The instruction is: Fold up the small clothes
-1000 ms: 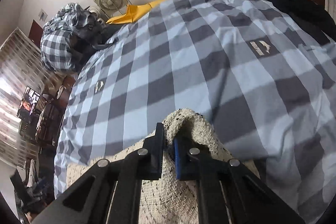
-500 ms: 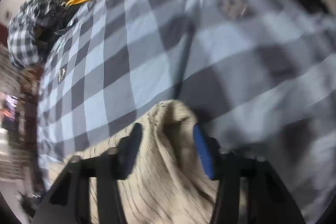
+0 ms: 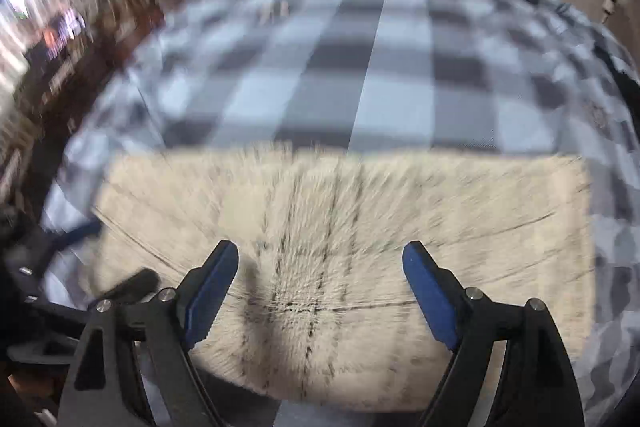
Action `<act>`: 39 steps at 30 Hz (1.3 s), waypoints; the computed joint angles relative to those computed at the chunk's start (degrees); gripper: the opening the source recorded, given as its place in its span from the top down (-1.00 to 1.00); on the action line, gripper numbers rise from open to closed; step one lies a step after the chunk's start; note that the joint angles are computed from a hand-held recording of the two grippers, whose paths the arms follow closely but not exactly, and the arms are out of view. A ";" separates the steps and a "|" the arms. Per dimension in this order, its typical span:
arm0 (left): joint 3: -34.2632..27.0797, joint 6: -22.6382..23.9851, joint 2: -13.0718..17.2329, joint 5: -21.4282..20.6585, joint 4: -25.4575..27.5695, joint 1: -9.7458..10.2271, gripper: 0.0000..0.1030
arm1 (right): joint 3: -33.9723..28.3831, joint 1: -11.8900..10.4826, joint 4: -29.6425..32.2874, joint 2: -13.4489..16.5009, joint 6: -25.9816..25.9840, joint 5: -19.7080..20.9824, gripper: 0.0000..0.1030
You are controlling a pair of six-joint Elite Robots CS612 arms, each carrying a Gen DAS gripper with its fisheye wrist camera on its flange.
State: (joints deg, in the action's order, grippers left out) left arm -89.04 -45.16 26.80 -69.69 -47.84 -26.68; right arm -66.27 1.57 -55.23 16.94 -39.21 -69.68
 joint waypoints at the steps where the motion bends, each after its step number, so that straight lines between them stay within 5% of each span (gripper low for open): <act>1: 0.00 1.46 0.08 2.23 1.47 -0.27 -1.00 | 0.61 -0.62 0.19 0.08 -0.76 1.47 -0.59; 3: -1.00 2.48 0.79 6.47 4.86 -0.22 -1.00 | 2.25 -2.50 2.23 -0.58 -3.61 6.74 -0.45; 4: -1.97 1.40 1.35 5.25 5.16 0.49 -1.00 | 2.99 -3.16 2.35 -1.02 -4.25 7.22 -0.35; 5: -2.95 -0.31 1.87 3.43 5.30 1.30 -1.00 | 3.41 -3.46 0.89 -1.27 -3.44 5.39 -0.23; 8: -7.05 -6.45 4.47 -6.94 2.09 4.77 -1.00 | 2.29 -3.52 -8.30 -0.04 2.12 -6.86 -0.34; 10: -7.98 -8.03 4.95 -9.38 1.29 5.71 -1.00 | 6.68 -5.16 -9.06 -1.83 6.07 -8.49 -0.39; 12: -7.82 -7.11 4.28 -6.91 2.26 5.25 -1.00 | 10.17 -6.61 -10.12 -3.48 11.87 -9.41 -0.36; 16: -5.37 -5.86 1.28 4.73 7.71 3.04 -1.00 | 13.22 -8.44 -14.87 -5.13 27.85 -16.80 -0.42; 19: -3.66 -10.42 -0.83 12.67 12.07 1.79 -1.00 | 10.90 -9.58 -18.32 -4.64 32.80 -11.24 -0.43; 21: -4.94 -10.00 -0.33 13.08 6.62 1.48 -1.00 | 8.92 -9.30 -20.39 -3.79 30.18 -6.17 -0.43; 23: -6.03 -8.28 0.70 8.98 -0.32 1.83 -1.00 | 8.65 -8.23 -21.28 -3.43 25.06 0.50 -0.43; 26: -6.90 -6.80 2.90 -4.64 -11.36 3.87 -1.00 | 11.62 -6.95 -17.36 -4.29 18.02 6.93 -0.43; 28: -6.46 -8.53 3.67 -10.47 -12.71 4.86 -1.00 | 14.95 -5.96 -17.94 -4.98 17.10 3.22 -0.43; 30: -6.35 -10.00 4.14 -10.85 -10.92 5.12 -1.00 | 18.31 -5.72 -21.06 -5.34 20.57 -3.05 -0.42; 31: -6.47 -9.92 4.25 -9.64 -9.77 5.12 -1.00 | 19.58 -6.23 -21.87 -5.57 23.04 -2.78 -0.43; 35: -4.97 -12.90 2.48 0.65 3.94 4.91 -1.00 | 23.88 -7.96 -25.35 -7.20 37.24 -12.81 -0.56; 37: -6.23 -13.97 2.84 0.10 3.28 5.73 -1.00 | 23.65 -7.86 -25.98 -7.36 37.79 -18.38 -0.55; 39: -5.49 -17.22 1.50 4.48 7.52 5.42 -1.00 | 21.14 -7.98 -27.47 -6.72 37.17 -19.50 -0.56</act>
State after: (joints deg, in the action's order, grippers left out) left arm -94.53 -62.38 28.30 -65.21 -40.32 -21.26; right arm -45.13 -6.41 -82.71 10.22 -2.05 -89.18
